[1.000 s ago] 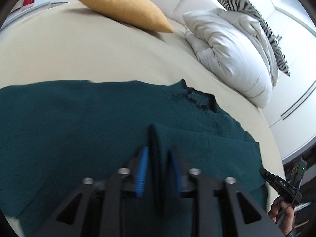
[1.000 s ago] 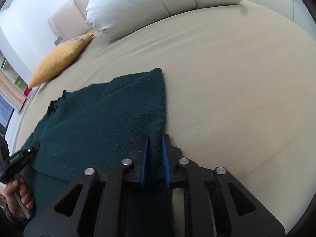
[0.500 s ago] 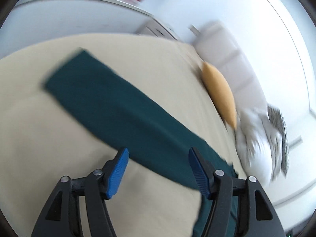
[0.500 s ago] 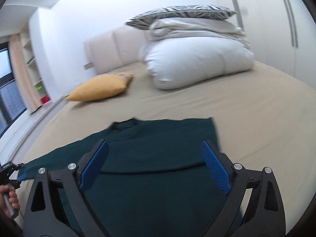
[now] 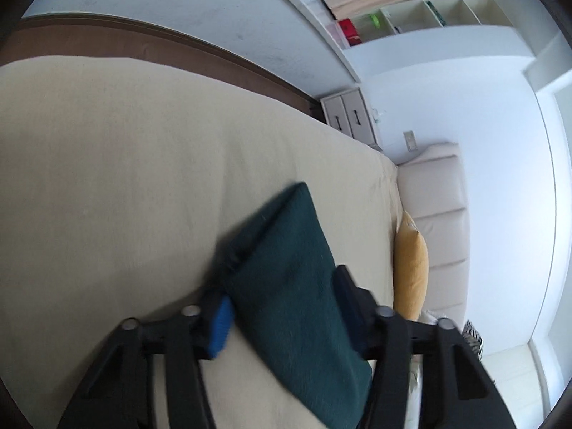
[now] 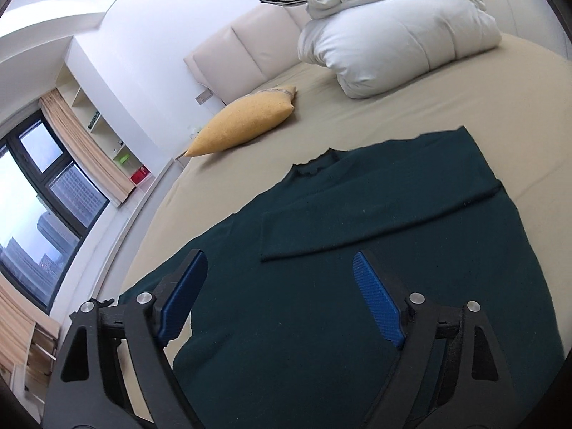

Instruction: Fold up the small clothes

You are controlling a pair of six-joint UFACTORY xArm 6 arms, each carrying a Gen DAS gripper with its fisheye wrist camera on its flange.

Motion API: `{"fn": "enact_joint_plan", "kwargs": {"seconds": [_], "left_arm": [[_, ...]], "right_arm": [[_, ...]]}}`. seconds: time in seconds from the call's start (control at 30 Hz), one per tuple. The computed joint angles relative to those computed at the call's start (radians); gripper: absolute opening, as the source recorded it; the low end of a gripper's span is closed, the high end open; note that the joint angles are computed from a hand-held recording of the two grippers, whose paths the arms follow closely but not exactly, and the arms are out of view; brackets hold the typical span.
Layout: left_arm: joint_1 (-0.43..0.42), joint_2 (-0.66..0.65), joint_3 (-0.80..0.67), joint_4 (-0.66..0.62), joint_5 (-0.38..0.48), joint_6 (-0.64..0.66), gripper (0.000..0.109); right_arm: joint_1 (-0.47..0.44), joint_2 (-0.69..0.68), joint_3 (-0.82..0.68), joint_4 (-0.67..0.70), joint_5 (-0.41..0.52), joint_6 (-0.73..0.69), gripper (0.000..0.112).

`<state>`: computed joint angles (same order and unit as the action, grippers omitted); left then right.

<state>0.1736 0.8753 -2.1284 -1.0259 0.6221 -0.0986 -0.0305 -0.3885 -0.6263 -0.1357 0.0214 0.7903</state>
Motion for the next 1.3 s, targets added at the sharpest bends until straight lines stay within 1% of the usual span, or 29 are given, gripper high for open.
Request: {"fn": "enact_joint_plan", "kwargs": {"seconds": [0.03,0.07,0.1,0.17,0.2,0.27,0.3,0.33,0.4,0.5,0.6,0.63,0.7,0.73,0.77,0.8,0.83,0.87,0.9,0.93,0.97,1.0,1.07,1.1,1.13,1.23,1.3], "left_arm": [[0.006,0.023,-0.039,0.030,0.016,-0.036,0.032],[0.008,0.036,-0.061,0.042,0.026,-0.054,0.015],[0.004,0.033,-0.066,0.048,0.033,-0.060,0.007],[-0.011,-0.011,-0.023,0.062,0.001,-0.032,0.007],[-0.034,-0.050,0.007,0.072,-0.020,0.010,0.007],[-0.080,-0.083,-0.005,0.097,-0.007,0.074,0.008],[-0.102,-0.093,-0.015,0.115,0.001,0.099,0.008],[-0.136,-0.094,-0.047,0.150,0.016,0.121,0.008],[-0.216,-0.142,-0.023,0.191,0.027,0.211,0.008],[-0.336,-0.201,0.050,0.237,-0.010,0.319,0.008],[-0.461,-0.226,0.123,0.255,-0.013,0.367,0.008],[-0.487,-0.240,0.162,0.247,-0.019,0.391,0.008],[-0.554,-0.236,0.195,0.304,-0.017,0.396,0.009],[-0.572,-0.223,0.196,0.332,-0.007,0.394,0.011],[-0.589,-0.221,0.214,0.365,0.002,0.392,0.016],[-0.605,-0.236,0.266,0.397,0.001,0.393,0.021],[-0.608,-0.242,0.285,0.408,0.001,0.391,0.023],[-0.606,-0.272,0.336,0.377,-0.016,0.428,0.029],[-0.602,-0.298,0.372,0.336,-0.023,0.469,0.043],[-0.591,-0.325,0.396,0.313,-0.003,0.493,0.051],[-0.585,-0.351,0.422,0.303,-0.001,0.509,0.067],[-0.578,-0.399,0.480,0.285,-0.031,0.551,0.078],[-0.564,-0.450,0.537,0.236,-0.042,0.628,0.079],[-0.549,-0.475,0.559,0.206,-0.028,0.663,0.079],[-0.531,-0.486,0.560,0.192,-0.011,0.669,0.079],[-0.461,-0.501,0.549,0.147,0.014,0.667,0.078],[-0.418,-0.478,0.505,0.152,0.018,0.624,0.078]], "right_arm": [[-0.004,-0.017,0.019,-0.001,-0.003,0.004,0.080],[-0.009,-0.017,0.023,-0.029,-0.007,0.034,0.079],[-0.011,-0.026,0.036,-0.025,-0.011,0.035,0.078],[-0.008,-0.037,0.061,0.035,-0.019,-0.016,0.074],[-0.009,-0.073,0.086,0.099,-0.004,-0.078,0.071],[-0.005,-0.082,0.109,0.164,-0.006,-0.135,0.067],[0.003,-0.094,0.128,0.238,-0.006,-0.193,0.065],[0.005,-0.095,0.136,0.273,-0.009,-0.219,0.065],[0.008,-0.121,0.173,0.313,-0.020,-0.239,0.064],[0.014,-0.148,0.213,0.411,-0.036,-0.311,0.064],[0.013,-0.180,0.245,0.529,-0.039,-0.408,0.064],[0.011,-0.187,0.250,0.567,-0.035,-0.442,0.064],[0.002,-0.199,0.261,0.644,-0.021,-0.510,0.064],[-0.003,-0.199,0.262,0.675,-0.014,-0.537,0.064],[-0.006,-0.193,0.259,0.719,-0.004,-0.576,0.064],[-0.011,-0.179,0.247,0.772,0.020,-0.624,0.064],[-0.017,-0.163,0.235,0.808,0.042,-0.653,0.065],[-0.018,-0.144,0.222,0.860,0.058,-0.695,0.065],[-0.013,-0.119,0.202,0.934,0.067,-0.765,0.065],[-0.008,-0.093,0.183,0.976,0.072,-0.812,0.065],[-0.002,-0.069,0.163,1.005,0.074,-0.851,0.066],[0.007,-0.035,0.132,1.047,0.083,-0.901,0.066],[0.025,0.038,0.056,1.131,0.109,-0.999,0.066],[0.036,0.086,0.005,1.173,0.128,-1.054,0.066],[0.043,0.123,-0.031,1.172,0.138,-1.067,0.066],[0.058,0.261,-0.167,1.092,0.187,-1.021,0.066],[0.059,0.352,-0.261,1.005,0.236,-0.944,0.066]]}}
